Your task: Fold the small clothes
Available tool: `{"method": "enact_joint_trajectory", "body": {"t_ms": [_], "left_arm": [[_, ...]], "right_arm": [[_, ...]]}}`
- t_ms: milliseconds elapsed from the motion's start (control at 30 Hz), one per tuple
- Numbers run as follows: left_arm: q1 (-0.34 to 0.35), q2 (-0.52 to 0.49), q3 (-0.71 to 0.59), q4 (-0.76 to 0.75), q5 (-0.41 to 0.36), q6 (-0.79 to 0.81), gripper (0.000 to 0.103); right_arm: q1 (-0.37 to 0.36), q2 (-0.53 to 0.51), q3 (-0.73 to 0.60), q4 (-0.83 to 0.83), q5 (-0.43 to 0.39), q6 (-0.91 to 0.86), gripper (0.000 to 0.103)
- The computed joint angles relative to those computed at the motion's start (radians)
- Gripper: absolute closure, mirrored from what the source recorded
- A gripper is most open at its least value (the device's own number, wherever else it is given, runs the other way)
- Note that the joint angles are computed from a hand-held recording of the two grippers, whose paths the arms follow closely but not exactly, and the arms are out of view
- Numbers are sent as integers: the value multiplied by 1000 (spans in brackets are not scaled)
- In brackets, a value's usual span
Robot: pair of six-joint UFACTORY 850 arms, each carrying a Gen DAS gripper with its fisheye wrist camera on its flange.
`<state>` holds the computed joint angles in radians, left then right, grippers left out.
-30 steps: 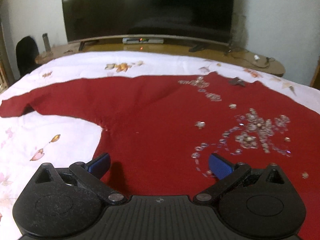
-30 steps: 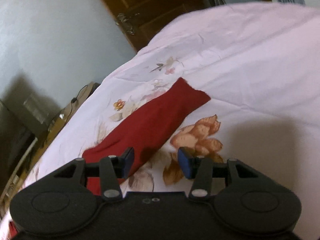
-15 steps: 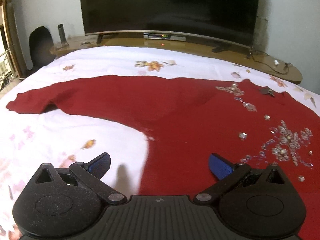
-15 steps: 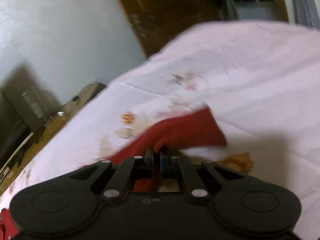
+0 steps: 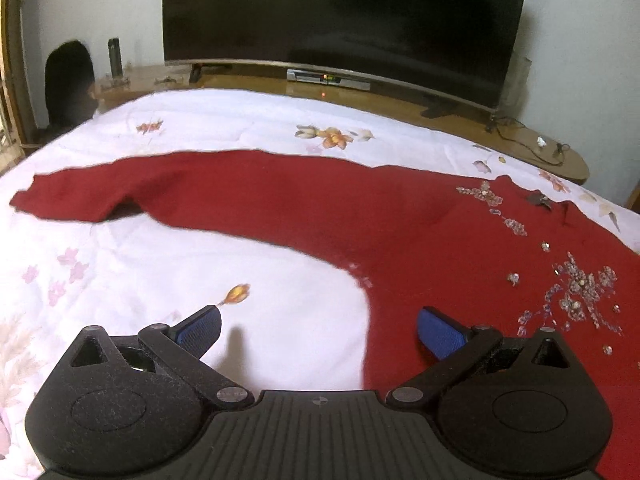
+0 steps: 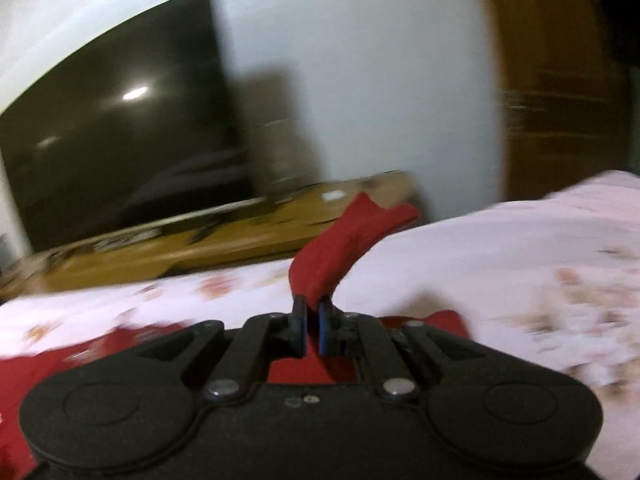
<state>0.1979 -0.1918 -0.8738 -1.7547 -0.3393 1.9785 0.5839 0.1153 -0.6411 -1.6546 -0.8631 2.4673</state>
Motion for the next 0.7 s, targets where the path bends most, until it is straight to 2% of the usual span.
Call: {"method": "enact_joint_trajectory", "body": {"t_ms": [67,267,300,333,367,433,467,500,533,633,667,700], "left_arm": [[26,-9,-10,85,-34,-73,0],[78,-22,-31,183,-117,-162,0],[81,-26,-38,200,-134,-187,0],[84,-29,-42,205,-151,-202,0],[82,-29,-44,192,-161,-199,0],[71,-26,-44,160,-178,-180,0],[63,-32,-53,173,-200,-204,0],[56,-40,-65,198,-228,-238,0],[42,-52,-82,222,-256,-275,0],[-23,-81,-119,239,-316,-327,1],[-47,-91,-129,241,-336,-338,3],[-72,-106,-145,255,-360,-362,24]], "right_arm": [[27,-94,-81,-31,48,-9,97],[66,-315,-271,-62,208,-43,96],[61,-341,-289,-54,252,-58,94],[60,-365,-306,-15,295,-103,87],[68,-395,-328,29,310,-146,85],[82,-402,-326,34,303,-161,77],[97,-386,-304,11,272,-128,73],[109,-368,-282,-15,244,-87,64],[119,-339,-249,-36,217,-42,59],[140,-255,-169,8,161,1,59],[145,-228,-145,32,143,5,59],[152,-202,-123,58,124,5,59]]}}
